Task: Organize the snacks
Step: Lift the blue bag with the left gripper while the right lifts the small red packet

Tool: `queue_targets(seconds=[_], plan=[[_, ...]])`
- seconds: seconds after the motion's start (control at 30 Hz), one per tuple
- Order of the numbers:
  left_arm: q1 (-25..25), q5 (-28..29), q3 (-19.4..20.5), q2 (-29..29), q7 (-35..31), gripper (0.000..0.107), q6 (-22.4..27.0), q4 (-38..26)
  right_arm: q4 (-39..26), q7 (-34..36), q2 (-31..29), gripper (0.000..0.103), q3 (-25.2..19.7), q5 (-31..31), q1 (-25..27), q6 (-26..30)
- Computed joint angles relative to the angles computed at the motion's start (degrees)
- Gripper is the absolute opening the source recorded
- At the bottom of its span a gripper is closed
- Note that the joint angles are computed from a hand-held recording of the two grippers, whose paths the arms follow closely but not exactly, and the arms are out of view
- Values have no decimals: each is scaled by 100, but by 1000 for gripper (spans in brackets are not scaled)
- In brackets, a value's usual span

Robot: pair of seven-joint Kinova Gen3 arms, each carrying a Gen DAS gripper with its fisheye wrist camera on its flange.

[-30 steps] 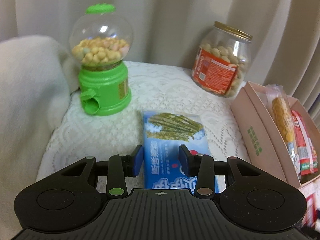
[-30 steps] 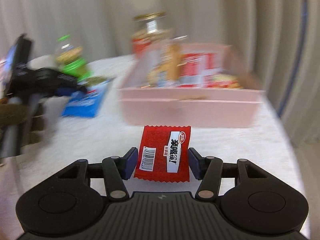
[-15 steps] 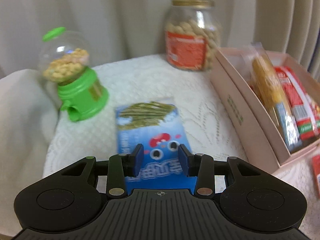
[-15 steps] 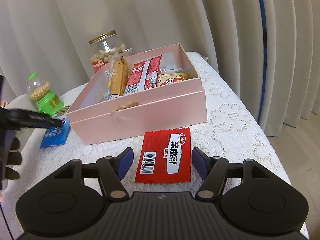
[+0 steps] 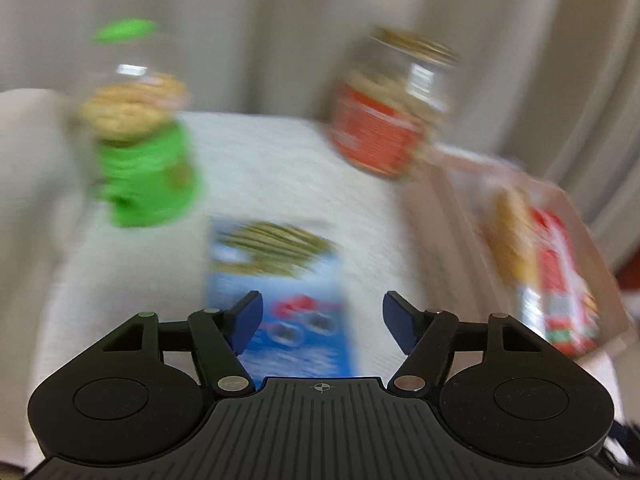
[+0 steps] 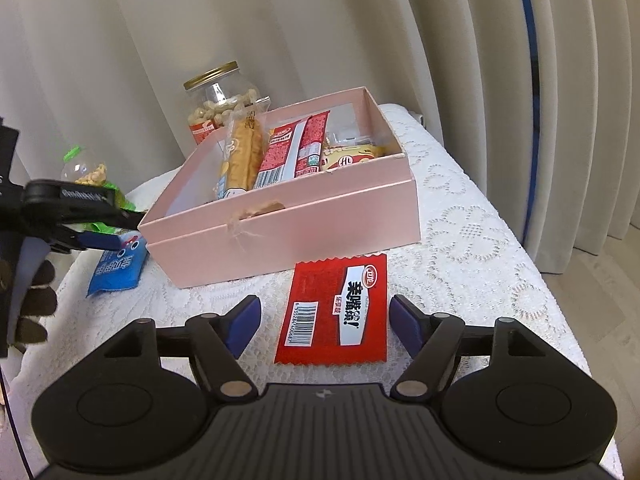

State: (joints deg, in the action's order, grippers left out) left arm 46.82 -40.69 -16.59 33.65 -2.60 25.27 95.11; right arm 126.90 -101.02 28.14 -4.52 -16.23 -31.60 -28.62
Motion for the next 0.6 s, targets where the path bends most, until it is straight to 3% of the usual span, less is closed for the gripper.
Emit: queue_targets(seconds=[0.07,0.17,0.37,0.5,0.6], plan=[[-36,80,41,69,53,71,323,-91,6,-35,4,72,-36,51,49,-13],[-427,372,491,163,-376,71,540,-267,8,-17,-7,73,-25,78,58,-1],[-510,434,665,400,-882,80,597,-596,-8,62,2,76,12,35,-1,17],[-353,367,592,667,-1220,84,1002,-970,-33,174,11,77,74,-58,-92,50],[-178,190,356,591,-983,80,661,-711,-33,174,22,78,45,-42,-62,35]])
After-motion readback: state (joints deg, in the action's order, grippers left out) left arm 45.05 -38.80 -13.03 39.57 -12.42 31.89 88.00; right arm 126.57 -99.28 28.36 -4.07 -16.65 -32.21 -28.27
